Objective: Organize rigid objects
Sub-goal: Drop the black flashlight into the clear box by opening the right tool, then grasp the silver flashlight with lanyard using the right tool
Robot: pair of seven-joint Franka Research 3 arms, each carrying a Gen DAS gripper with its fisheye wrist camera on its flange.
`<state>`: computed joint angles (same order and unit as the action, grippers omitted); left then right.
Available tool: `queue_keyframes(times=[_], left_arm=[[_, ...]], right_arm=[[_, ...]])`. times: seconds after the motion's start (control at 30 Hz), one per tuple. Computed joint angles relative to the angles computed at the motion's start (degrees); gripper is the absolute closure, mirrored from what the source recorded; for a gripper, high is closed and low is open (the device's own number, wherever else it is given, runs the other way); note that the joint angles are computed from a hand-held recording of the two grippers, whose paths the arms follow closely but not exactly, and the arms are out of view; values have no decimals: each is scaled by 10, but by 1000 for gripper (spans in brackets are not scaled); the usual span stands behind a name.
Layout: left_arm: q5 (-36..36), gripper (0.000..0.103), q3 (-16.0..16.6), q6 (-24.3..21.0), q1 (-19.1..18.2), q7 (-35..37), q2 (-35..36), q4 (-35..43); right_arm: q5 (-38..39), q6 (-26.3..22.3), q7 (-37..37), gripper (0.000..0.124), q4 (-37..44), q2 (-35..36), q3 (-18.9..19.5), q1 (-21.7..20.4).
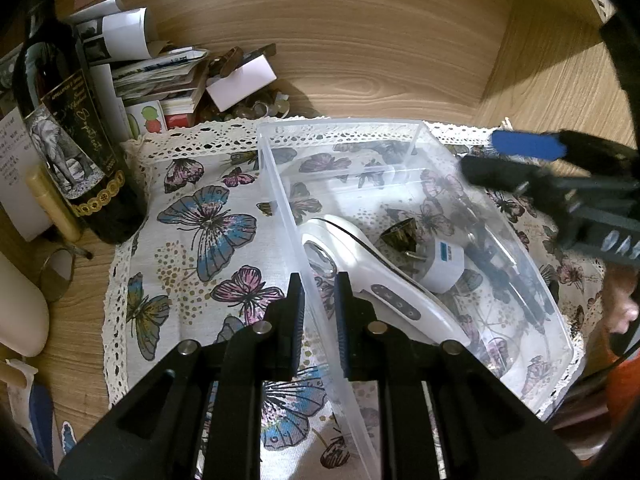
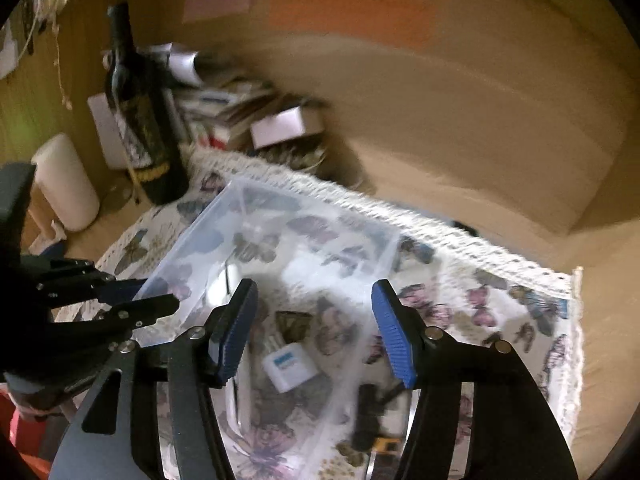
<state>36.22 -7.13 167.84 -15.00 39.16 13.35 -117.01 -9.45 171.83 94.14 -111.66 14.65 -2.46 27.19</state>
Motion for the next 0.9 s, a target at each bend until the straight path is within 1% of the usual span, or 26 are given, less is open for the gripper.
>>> queue_keyframes(times=[0.07, 0.1, 0.13, 0.2, 0.3, 0.43, 0.6, 0.7, 0.77, 0.83, 0.9], left_arm=[[0, 88, 0, 0, 0, 0, 0, -1], [0, 88, 0, 0, 0, 0, 0, 0], [1, 88, 1, 0, -1, -1, -1, -1], [1, 88, 0, 0, 0, 0, 0, 0], [4, 88, 1, -2, -1, -2, -1, 0], [-3, 88, -2, -2, 2, 2, -2, -1], [-1, 88, -1, -3, 1, 1, -2, -1], [-2, 88, -1, -3, 1, 2, -2, -1], [-2, 88, -2, -4, 1, 2, -3, -2], [-3, 88, -2, -4, 1, 2, -3, -2], [-3, 88, -2, -4, 1, 1, -3, -2]], right_arm=[[-23, 11, 28, 68, -15, -16, -24, 13], [-49, 17, 57, 68, -22, -23, -45, 24], [-70, 21, 82, 68, -28, -29, -59, 30], [-104, 22, 124, 68, -36, -39, -73, 30], [-208, 22, 236, 68, -43, -49, -123, 50], [-283, 15, 313, 68, -57, -59, -135, 41], [-269, -4, 305, 68, -74, -57, -94, -6], [-229, -6, 264, 68, -91, -57, -55, -46], [-182, -9, 222, 69, -95, -49, -27, -70], [-120, -17, 166, 73, -95, -40, 0, -88], [-49, -29, 99, 83, -91, -29, 27, -106]])
